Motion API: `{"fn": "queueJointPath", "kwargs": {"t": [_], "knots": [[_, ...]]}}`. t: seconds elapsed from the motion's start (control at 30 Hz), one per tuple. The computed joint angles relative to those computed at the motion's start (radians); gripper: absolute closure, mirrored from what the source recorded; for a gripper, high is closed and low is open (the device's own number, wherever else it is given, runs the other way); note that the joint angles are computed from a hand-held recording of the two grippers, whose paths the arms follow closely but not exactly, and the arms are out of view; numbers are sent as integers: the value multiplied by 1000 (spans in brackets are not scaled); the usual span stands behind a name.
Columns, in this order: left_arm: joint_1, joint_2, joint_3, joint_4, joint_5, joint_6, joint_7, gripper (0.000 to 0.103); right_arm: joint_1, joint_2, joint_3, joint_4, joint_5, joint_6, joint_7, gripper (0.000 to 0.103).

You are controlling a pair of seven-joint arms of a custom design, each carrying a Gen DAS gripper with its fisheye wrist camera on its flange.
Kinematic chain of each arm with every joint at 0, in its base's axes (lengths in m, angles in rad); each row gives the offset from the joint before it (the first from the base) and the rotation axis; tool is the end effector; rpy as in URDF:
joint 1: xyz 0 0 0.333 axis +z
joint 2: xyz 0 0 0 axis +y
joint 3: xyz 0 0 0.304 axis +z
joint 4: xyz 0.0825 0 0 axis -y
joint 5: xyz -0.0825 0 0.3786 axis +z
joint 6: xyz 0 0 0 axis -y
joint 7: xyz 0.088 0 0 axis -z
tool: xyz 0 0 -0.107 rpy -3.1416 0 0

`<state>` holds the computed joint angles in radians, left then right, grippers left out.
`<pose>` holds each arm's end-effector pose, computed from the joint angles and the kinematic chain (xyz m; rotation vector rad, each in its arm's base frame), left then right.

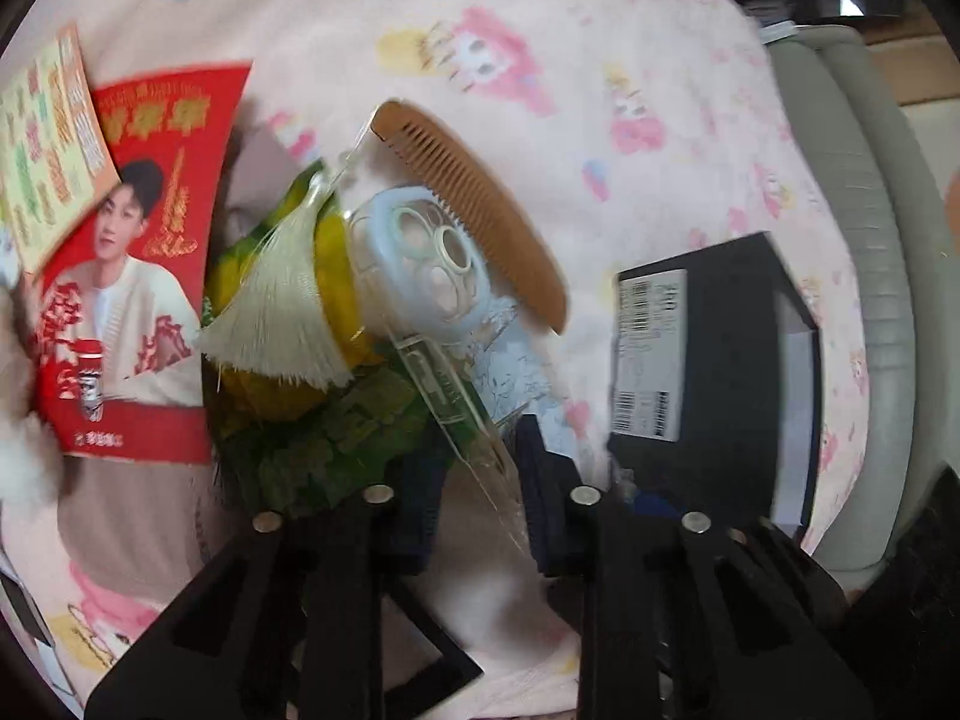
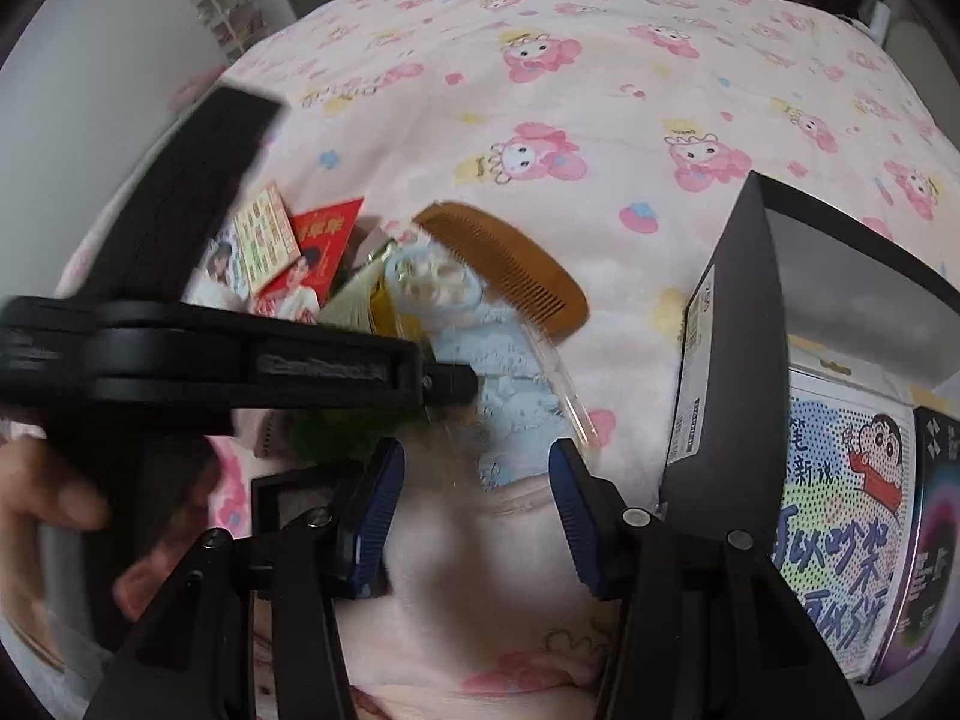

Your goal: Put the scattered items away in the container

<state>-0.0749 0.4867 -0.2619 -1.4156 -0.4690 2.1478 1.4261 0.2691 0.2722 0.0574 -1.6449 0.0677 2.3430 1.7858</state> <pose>0.6764 -0.2196 0.4513 1.9880 -1.8658 0.6941 0.6351 0.2121 0.4920 -1.9946 1.8610 -0.2030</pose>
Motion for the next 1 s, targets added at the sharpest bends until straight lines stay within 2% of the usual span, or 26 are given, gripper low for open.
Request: {"fn": "queueJointPath", "kwargs": {"t": [0.17,0.23,0.33,0.5,0.53,0.57,0.6,0.63,0.77,0.9,0.97,1.0], "knots": [[22,-204,15,-250,-53,137,27,91,-9,-41,10,-49,54,26,-14,57],[42,-308,24,-377,-127,175,72,91,-7,-42,11,-48,54,11,-20,57],[46,-410,59,-486,-190,152,92,87,-6,-51,13,-51,70,-4,-16,57],[21,-482,98,-550,-143,103,85,81,-8,-71,31,-68,140,-19,-72,57],[20,-491,105,-560,-157,90,104,68,-9,-74,34,-73,156,-27,-90,57],[19,-496,111,-567,-173,77,126,44,-8,-80,34,-82,166,-31,-98,57],[20,-494,119,-566,-180,60,152,35,-6,-88,32,-93,164,-33,-98,57],[20,-496,122,-573,-169,76,152,30,-2,-102,28,-115,153,-26,-92,57],[31,-486,136,-578,-60,147,52,32,-2,-140,30,-177,185,-26,-127,57],[40,-414,134,-553,-69,277,89,32,6,-99,31,-138,179,-78,-129,57],[43,-347,129,-491,-25,243,46,36,-5,-78,40,-119,246,-104,-172,57],[51,-326,119,-470,-41,223,62,37,-9,-70,42,-111,270,-115,-188,57]]}}
